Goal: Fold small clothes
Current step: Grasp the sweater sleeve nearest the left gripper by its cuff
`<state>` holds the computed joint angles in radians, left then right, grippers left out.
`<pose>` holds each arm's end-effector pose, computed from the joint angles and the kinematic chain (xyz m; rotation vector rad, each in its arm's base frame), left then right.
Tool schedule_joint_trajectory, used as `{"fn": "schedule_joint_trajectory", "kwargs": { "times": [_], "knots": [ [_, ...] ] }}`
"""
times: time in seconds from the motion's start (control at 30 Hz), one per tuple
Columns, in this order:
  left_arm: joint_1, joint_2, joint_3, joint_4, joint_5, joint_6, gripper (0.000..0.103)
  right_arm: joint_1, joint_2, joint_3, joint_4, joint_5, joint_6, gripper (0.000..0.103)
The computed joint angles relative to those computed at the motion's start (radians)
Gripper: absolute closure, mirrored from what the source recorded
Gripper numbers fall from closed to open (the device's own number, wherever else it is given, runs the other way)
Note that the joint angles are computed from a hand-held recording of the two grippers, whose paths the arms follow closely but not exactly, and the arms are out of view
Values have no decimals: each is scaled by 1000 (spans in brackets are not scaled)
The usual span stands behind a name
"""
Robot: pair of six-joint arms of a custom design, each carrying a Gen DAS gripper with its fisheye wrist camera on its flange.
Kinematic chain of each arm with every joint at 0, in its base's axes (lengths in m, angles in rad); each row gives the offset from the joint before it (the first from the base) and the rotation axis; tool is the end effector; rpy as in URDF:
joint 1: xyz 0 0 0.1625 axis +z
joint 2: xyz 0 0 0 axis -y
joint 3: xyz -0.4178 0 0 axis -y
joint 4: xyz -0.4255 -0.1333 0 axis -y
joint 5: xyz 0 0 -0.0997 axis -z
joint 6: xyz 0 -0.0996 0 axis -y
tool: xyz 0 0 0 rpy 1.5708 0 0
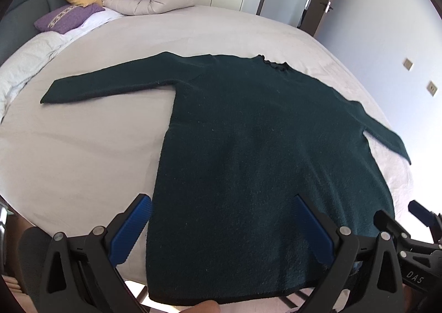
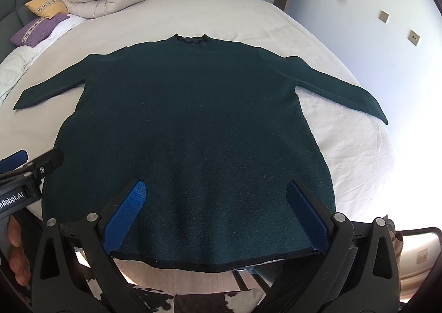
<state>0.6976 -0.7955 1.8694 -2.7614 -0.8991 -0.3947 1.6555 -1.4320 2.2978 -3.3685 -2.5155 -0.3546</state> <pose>-0.3370 -0.5373 0.0210 0.5624 2.5285 -0.6574 0.0896 -0.4338 0.2974 -0.0645 -2.0239 0.8425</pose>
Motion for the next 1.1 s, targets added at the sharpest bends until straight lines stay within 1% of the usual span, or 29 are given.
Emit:
{"fn": "schedule_joint_trajectory", "kwargs": {
  "times": [0.07, 0.13, 0.2, 0.27, 0.33, 0.37, 0.4, 0.43, 0.47, 0.5, 0.53, 0.57, 0.6, 0.67, 0.73, 0.77, 0.9, 0.97, 1.0, 1.1],
  "knots": [
    [18, -7, -1, -10, -7, 7, 0, -2, 1, -5, 11, 4, 1, 0],
    [47, -19, -12, -13, -40, -5, 0, -7, -2, -9, 27, 17, 6, 0],
    [84, -34, -17, -40, -75, -15, 0, -17, -12, -18, 67, 51, 24, 0],
    [121, -48, -15, -105, -110, -5, 0, -25, -26, -25, 101, 95, 39, 0],
    [162, -59, -4, -244, -140, 29, 0, -33, -41, -31, 125, 158, 48, 0],
    [175, -61, 1, -300, -134, 39, 0, -35, -46, -34, 133, 187, 53, 0],
    [186, -70, -1, -316, -113, 30, 0, -38, -50, -37, 140, 212, 58, 0],
    [198, -80, -10, -290, -99, 16, 0, -40, -53, -41, 146, 237, 66, 0],
    [225, -92, -32, -222, -119, -13, 0, -44, -56, -44, 151, 262, 73, 0],
    [253, -101, -51, -176, -165, -48, 0, -44, -54, -49, 156, 282, 85, 0],
    [288, -111, -63, -172, -219, -90, 0, -47, -53, -55, 160, 297, 92, 0],
    [315, -117, -65, -211, -247, -117, 0, -44, -43, -65, 163, 301, 101, 0],
    [339, -119, -64, -267, -249, -144, 0, -42, -34, -76, 169, 303, 104, 0],
    [383, -119, -85, -309, -239, -203, 0, -38, -22, -89, 171, 310, 103, 0],
    [444, -106, -116, -373, -311, -257, 0, -38, -13, -98, 167, 324, 97, 0],
    [469, -94, -136, -404, -334, -277, 0, -37, -10, -104, 170, 332, 98, 0],
    [540, -30, -239, -437, -340, -323, 1, -47, 17, -139, 196, 365, 114, 0],
    [571, -9, -276, -428, -368, -353, 7, -52, 36, -154, 202, 369, 119, 0],
    [584, 1, -296, -423, -380, -369, 8, -54, 45, -161, 208, 365, 122, 0],
    [591, 27, -339, -420, -369, -370, 9, -63, 73, -186, 236, 365, 140, 0]
  ]
}}
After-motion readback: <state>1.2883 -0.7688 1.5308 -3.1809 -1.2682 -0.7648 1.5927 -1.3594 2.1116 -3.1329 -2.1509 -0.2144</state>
